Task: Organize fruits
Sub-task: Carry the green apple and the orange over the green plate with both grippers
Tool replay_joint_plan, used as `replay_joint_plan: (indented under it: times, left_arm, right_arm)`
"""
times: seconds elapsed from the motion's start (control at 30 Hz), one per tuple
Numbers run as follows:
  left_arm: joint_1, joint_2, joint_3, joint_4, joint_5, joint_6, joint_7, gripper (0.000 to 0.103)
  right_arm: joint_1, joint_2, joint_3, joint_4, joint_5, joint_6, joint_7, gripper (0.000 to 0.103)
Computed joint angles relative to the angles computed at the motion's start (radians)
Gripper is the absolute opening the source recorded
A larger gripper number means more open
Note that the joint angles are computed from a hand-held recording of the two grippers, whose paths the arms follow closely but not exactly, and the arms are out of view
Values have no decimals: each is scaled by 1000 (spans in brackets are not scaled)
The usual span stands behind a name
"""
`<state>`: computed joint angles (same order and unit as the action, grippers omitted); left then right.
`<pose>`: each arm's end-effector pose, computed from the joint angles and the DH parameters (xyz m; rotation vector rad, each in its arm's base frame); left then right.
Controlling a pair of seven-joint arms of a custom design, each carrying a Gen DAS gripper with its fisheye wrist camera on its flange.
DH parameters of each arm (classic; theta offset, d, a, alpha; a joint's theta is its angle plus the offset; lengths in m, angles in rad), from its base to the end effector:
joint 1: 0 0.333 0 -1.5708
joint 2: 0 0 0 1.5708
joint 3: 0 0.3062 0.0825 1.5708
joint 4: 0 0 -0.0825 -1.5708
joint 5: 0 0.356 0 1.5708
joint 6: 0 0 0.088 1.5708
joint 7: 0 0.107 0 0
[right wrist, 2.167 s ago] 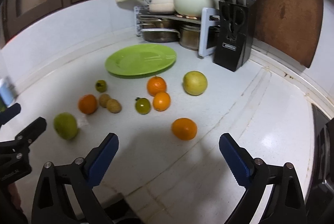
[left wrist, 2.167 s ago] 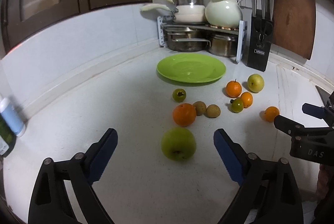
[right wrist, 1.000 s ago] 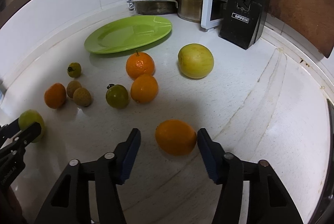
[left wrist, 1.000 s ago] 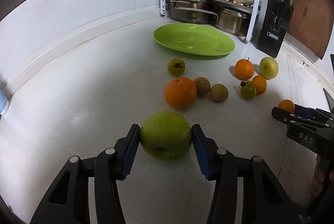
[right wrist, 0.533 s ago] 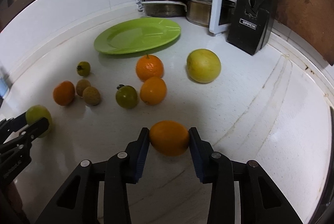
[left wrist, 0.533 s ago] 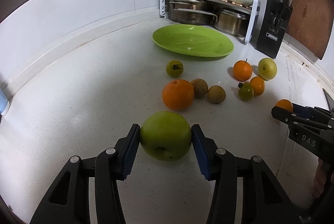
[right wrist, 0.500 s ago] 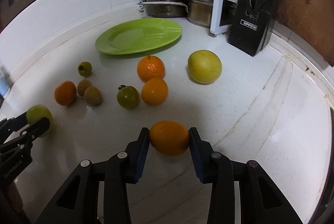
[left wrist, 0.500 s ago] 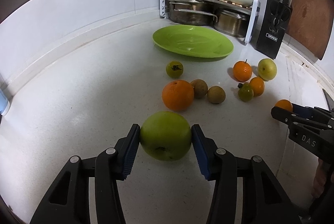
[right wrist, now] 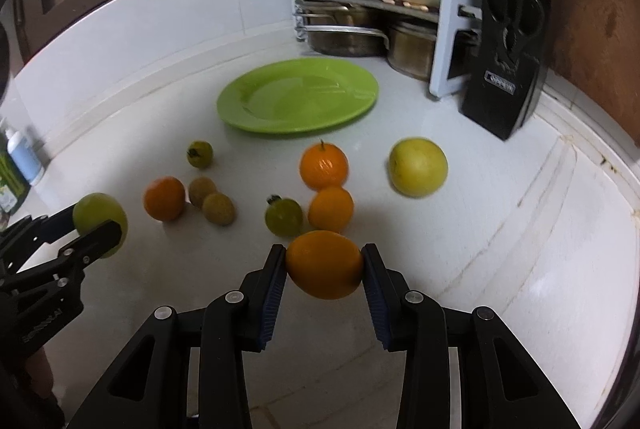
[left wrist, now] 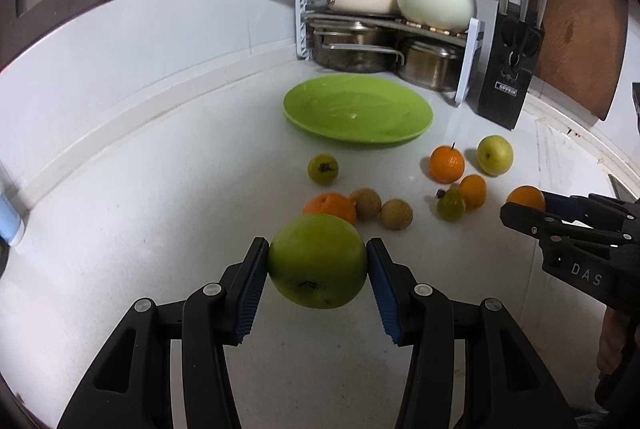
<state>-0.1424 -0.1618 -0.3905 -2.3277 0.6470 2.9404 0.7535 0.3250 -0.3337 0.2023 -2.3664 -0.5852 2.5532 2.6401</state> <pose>0.4121 -0.2965 0.4827 -1.4666 2.0374 -0.8751 0.3929 0.2453 0.5096 -1.7020 1.9304 -0.6694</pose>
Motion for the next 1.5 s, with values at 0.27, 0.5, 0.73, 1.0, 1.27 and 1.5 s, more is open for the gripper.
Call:
replay_joint_plan:
  times: [0.27, 0.5, 0.73, 1.0, 1.27, 1.5]
  left_arm:
    - [-2, 13, 7, 50, 15, 18, 10, 49]
    - [-6, 68, 18, 136, 78, 18, -8, 49]
    - [-78, 168, 93, 251, 33, 8, 83, 49]
    - [-148, 313, 159, 426, -204, -38, 343, 49]
    - [-187, 468, 192, 636, -381, -142, 564, 49]
    - [-236, 599, 236, 829, -450, -249, 673, 49]
  right_arm:
    - [-14, 6, -12, 35, -7, 57, -35, 39]
    - [-43, 51, -20, 96, -37, 83, -60, 39]
    - [-67, 122, -37, 185, -84, 101, -70, 39]
    - [-61, 247, -87, 309, -43, 99, -166, 39]
    - [-47, 382, -126, 442, 67, 54, -283, 39]
    - [-43, 477, -142, 537, 180, 8, -388, 39]
